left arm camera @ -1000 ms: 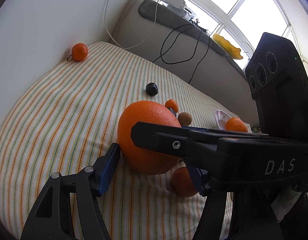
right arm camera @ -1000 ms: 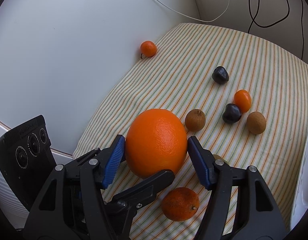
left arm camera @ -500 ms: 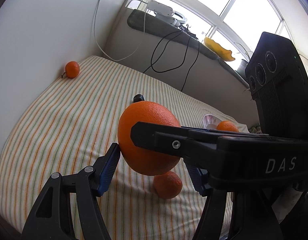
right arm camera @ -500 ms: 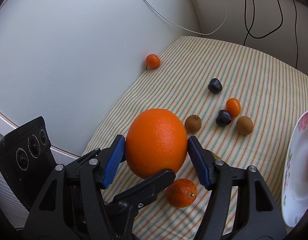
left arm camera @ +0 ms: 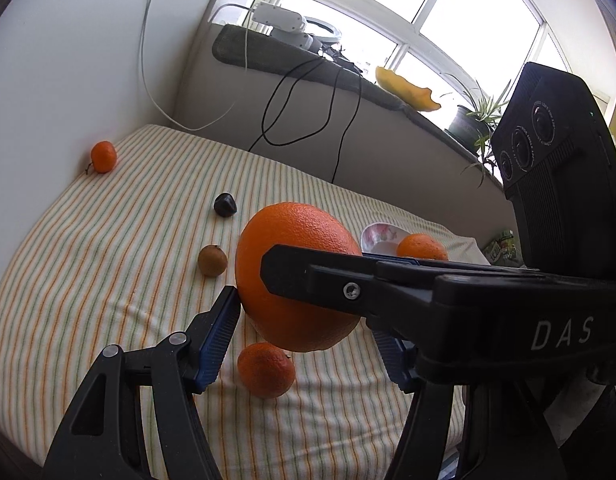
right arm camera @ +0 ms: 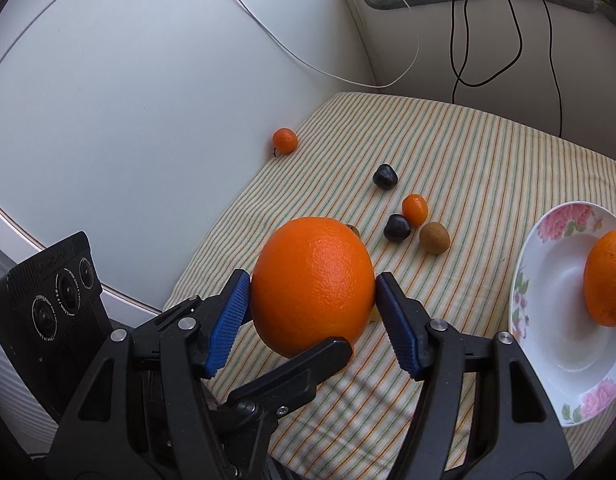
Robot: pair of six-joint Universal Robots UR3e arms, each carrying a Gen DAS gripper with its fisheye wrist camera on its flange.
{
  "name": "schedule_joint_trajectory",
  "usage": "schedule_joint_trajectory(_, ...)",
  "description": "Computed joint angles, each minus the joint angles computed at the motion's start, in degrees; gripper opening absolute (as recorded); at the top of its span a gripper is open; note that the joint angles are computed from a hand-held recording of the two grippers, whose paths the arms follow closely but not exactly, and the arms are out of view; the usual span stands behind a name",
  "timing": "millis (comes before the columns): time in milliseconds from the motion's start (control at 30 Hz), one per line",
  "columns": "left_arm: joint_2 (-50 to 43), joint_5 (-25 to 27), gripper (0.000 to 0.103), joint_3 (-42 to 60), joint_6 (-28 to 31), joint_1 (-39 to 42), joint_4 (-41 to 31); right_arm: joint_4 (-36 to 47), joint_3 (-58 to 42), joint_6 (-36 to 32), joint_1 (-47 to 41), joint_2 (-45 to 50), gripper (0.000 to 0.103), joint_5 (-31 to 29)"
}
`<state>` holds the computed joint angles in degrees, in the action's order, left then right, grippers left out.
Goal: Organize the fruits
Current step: 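Lift the second orange with the right gripper and carry it to the plate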
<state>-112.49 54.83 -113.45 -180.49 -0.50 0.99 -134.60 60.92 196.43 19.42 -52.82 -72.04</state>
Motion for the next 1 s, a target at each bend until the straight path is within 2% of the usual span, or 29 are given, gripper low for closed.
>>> schedule_joint_trajectory(533,-4.0,3.2,0.064,8.5,-2.2,-10.6,-2.8,-9.4,26.4,-0.2,-6.6,-18.2,0.068,-0.5)
schedule_joint_trajectory(1000,-11.7,5.7,0.064,21.6,-3.6,-19.1,-8.6,-11.1,41.1,-2.9,-16.1,-29.4,0.068,1.6)
